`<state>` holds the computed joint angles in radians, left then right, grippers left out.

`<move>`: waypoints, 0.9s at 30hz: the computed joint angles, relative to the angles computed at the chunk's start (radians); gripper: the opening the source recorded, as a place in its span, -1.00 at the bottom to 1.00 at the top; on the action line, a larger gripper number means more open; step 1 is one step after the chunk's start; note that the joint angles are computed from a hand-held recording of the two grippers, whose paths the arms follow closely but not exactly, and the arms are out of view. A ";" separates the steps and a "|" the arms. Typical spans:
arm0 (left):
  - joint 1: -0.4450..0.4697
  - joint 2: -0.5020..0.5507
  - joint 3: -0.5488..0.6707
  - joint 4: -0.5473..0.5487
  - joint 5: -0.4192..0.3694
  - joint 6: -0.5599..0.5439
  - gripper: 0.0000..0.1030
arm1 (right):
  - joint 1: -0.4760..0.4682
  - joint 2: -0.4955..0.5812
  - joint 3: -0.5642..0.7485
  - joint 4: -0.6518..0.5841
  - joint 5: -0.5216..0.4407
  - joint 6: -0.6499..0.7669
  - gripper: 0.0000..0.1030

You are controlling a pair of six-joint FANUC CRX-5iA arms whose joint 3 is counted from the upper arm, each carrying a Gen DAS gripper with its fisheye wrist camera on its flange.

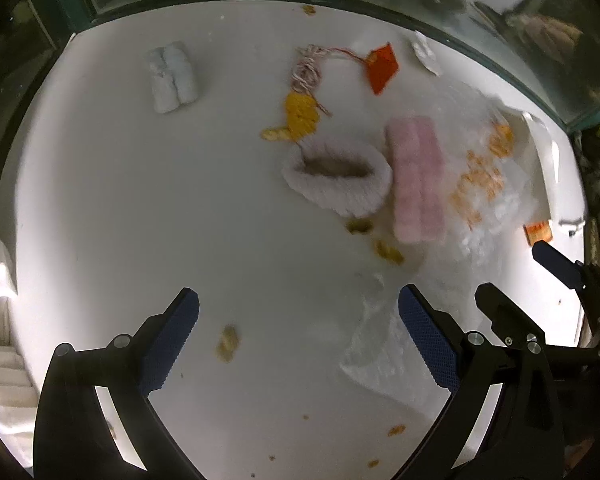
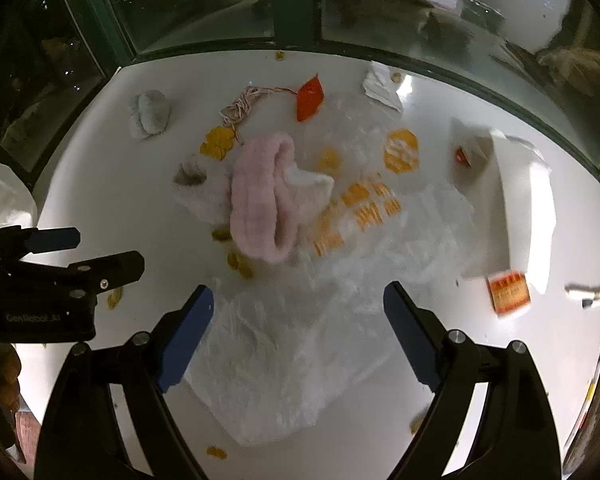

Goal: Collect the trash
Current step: 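Lower the right gripper onto the pink fuzzy sock and close it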

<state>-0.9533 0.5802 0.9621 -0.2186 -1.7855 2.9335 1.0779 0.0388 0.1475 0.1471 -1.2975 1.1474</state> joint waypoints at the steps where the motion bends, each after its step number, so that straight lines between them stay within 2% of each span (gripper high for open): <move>1: 0.007 -0.008 -0.015 -0.002 0.005 -0.004 0.88 | -0.004 0.014 0.012 0.003 0.006 0.000 0.62; 6: 0.026 -0.035 -0.055 -0.040 -0.001 -0.023 0.88 | -0.020 0.067 0.059 0.010 0.035 0.013 0.62; 16: 0.060 -0.071 -0.143 -0.041 0.033 -0.045 0.88 | -0.020 0.149 0.113 0.049 0.096 0.095 0.62; 27: 0.083 -0.084 -0.216 -0.019 0.065 -0.043 0.88 | -0.026 0.211 0.152 0.022 0.072 0.139 0.61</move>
<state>-0.8705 0.4961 0.7462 -0.2372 -1.7206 2.8905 1.0515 0.2501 0.2993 0.1692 -1.2251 1.2868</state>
